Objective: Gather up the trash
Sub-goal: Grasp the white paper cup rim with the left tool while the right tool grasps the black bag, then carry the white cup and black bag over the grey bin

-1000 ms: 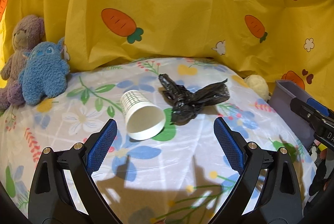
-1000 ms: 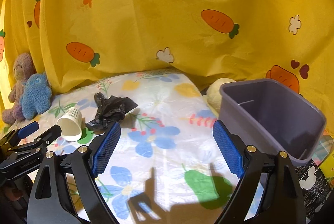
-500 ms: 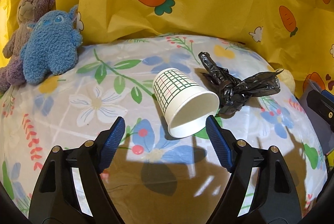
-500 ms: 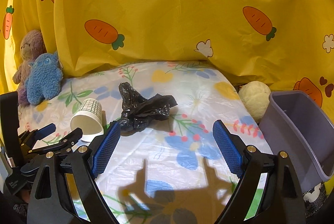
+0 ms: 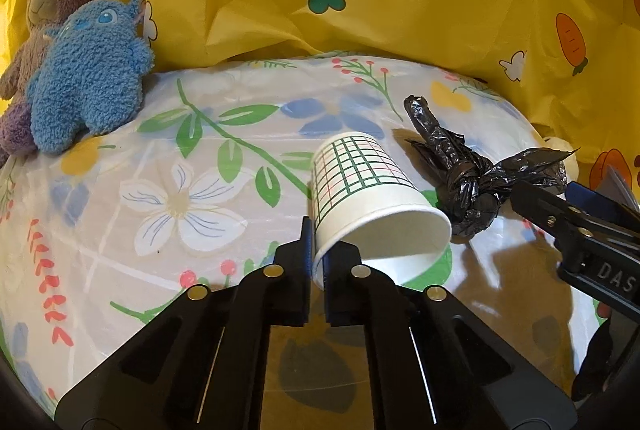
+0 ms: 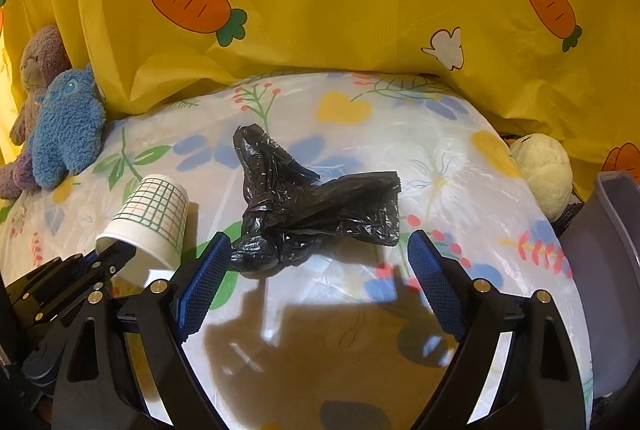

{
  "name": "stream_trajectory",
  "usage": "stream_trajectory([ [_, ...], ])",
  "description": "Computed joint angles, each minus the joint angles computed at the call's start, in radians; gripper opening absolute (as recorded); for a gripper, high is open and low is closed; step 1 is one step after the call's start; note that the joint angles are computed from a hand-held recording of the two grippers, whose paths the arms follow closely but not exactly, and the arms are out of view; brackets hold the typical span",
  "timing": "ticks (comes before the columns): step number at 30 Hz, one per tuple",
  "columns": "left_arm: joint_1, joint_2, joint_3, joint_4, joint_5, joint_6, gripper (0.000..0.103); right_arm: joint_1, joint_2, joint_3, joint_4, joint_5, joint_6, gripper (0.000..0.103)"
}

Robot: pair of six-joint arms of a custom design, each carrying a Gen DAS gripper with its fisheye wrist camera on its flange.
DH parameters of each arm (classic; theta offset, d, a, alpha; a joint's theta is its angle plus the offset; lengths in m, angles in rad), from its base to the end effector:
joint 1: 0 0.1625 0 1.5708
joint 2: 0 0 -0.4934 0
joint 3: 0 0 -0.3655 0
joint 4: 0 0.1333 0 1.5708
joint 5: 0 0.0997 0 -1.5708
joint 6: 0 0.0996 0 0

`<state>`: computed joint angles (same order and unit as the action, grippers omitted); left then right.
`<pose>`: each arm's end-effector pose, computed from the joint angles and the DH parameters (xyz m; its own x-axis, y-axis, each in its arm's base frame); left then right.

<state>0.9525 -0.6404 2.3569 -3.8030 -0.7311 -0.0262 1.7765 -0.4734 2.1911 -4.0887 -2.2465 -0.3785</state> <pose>-0.0988 -0.4968 0.0870 -0.7698 0.0693 -0.6345 0.4843 0.7110 -0.5099 0.1739 -0.4856 0.0433 -0.7424 0.0081 0.6700 -0.4483 0.7371 -0.5057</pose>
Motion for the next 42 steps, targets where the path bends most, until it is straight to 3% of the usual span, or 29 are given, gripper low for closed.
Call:
stream_trajectory([
  [4,-0.002,0.007,0.011,-0.066,-0.013,0.027,0.002,-0.008,0.022,-0.036,0.011,0.003,-0.014,0.083],
  [10,0.013,-0.005,0.011,-0.055,-0.052,0.007,0.002,-0.028,0.032,-0.07,0.096,0.029,0.02,0.071],
  [13,0.018,-0.008,0.014,-0.057,-0.067,0.002,0.002,-0.044,0.028,-0.072,0.133,0.061,0.044,0.06],
  [15,0.021,-0.01,0.014,-0.056,-0.076,0.0,0.002,-0.048,0.026,-0.069,0.142,0.083,0.046,0.045],
  [19,0.025,-0.014,0.015,-0.055,-0.09,-0.001,0.002,-0.043,0.028,-0.063,0.132,0.096,0.029,0.034],
  [23,0.024,-0.015,0.017,-0.058,-0.098,0.002,0.002,-0.038,0.03,-0.048,0.085,0.095,0.013,0.027],
  [33,0.003,0.001,0.029,-0.098,-0.093,0.039,0.002,-0.018,-0.026,0.082,-0.056,0.123,-0.01,0.026],
  [42,-0.129,0.022,0.112,-0.208,-0.066,0.067,0.002,-0.002,-0.056,0.29,-0.409,0.101,-0.151,0.026],
])
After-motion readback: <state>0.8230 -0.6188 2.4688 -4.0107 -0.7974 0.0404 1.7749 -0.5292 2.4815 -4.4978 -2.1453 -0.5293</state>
